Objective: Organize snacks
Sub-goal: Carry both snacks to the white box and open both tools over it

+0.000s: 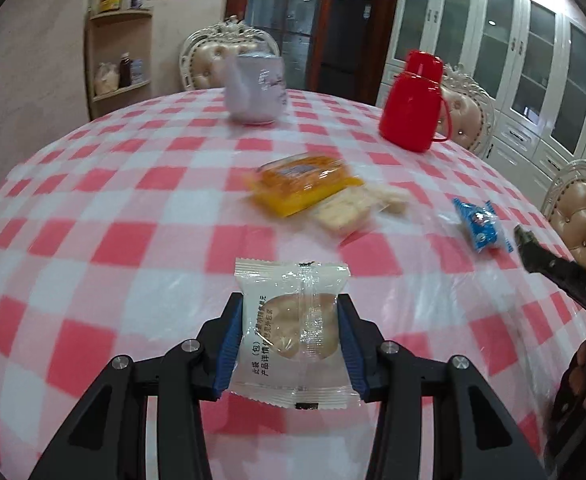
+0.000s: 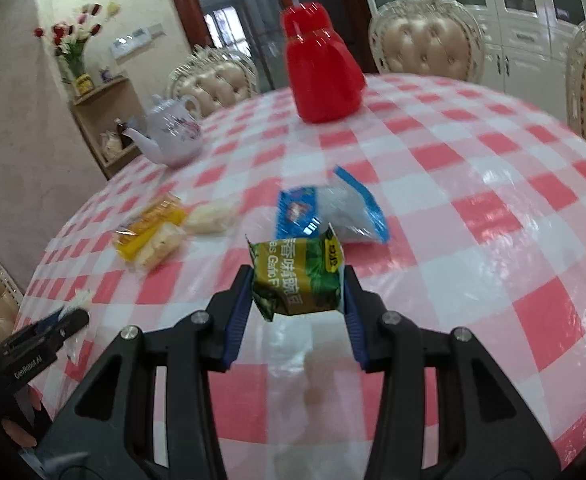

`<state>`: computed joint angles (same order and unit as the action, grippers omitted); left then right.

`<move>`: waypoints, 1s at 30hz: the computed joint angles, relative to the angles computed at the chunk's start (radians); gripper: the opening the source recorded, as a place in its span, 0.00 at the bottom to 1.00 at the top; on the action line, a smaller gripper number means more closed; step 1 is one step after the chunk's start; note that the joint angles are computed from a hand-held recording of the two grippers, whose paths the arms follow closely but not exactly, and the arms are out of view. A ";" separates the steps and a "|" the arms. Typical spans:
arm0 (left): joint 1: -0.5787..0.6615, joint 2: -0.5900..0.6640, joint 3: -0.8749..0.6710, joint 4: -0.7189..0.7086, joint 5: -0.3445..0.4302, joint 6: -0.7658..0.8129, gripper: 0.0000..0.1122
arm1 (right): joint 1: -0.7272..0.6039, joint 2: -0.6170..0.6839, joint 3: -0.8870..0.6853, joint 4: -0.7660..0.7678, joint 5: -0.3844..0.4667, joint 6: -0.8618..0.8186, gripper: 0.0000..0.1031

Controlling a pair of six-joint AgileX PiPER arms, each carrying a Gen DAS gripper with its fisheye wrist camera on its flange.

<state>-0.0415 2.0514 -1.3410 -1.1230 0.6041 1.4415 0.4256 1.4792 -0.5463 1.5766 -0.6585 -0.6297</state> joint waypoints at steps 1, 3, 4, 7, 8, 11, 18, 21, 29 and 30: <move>0.020 0.006 -0.011 0.008 0.017 -0.010 0.41 | 0.010 -0.009 0.009 -0.039 0.007 0.059 0.46; 0.051 0.008 -0.026 0.001 0.042 -0.010 0.41 | 0.029 -0.023 0.035 -0.141 0.018 0.220 0.46; 0.065 0.006 -0.028 -0.011 0.048 0.001 0.41 | 0.050 -0.021 0.036 -0.163 0.013 0.267 0.46; 0.091 0.002 -0.033 -0.031 0.064 0.019 0.41 | 0.135 0.010 0.000 -0.145 -0.021 0.295 0.46; 0.095 0.003 -0.037 -0.028 0.069 0.015 0.41 | 0.164 0.026 -0.015 -0.147 -0.030 0.313 0.46; 0.114 0.003 -0.043 -0.028 0.090 0.019 0.41 | 0.238 0.091 -0.088 -0.136 -0.038 0.324 0.46; 0.162 0.009 -0.058 -0.037 0.126 0.033 0.41 | 0.346 0.253 -0.290 -0.086 -0.044 0.277 0.46; 0.181 0.016 -0.069 -0.038 0.136 0.031 0.41 | 0.358 0.316 -0.372 -0.029 -0.034 0.219 0.46; 0.251 0.019 -0.072 -0.101 0.156 0.078 0.41 | 0.379 0.410 -0.502 0.050 -0.014 0.180 0.46; 0.263 0.022 -0.074 -0.114 0.157 0.085 0.41 | 0.383 0.426 -0.528 0.068 -0.020 0.161 0.46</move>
<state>0.2211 2.0731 -1.4145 -1.2372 0.7613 1.5267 0.8089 1.9053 -1.0742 1.6444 -0.6782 -0.4684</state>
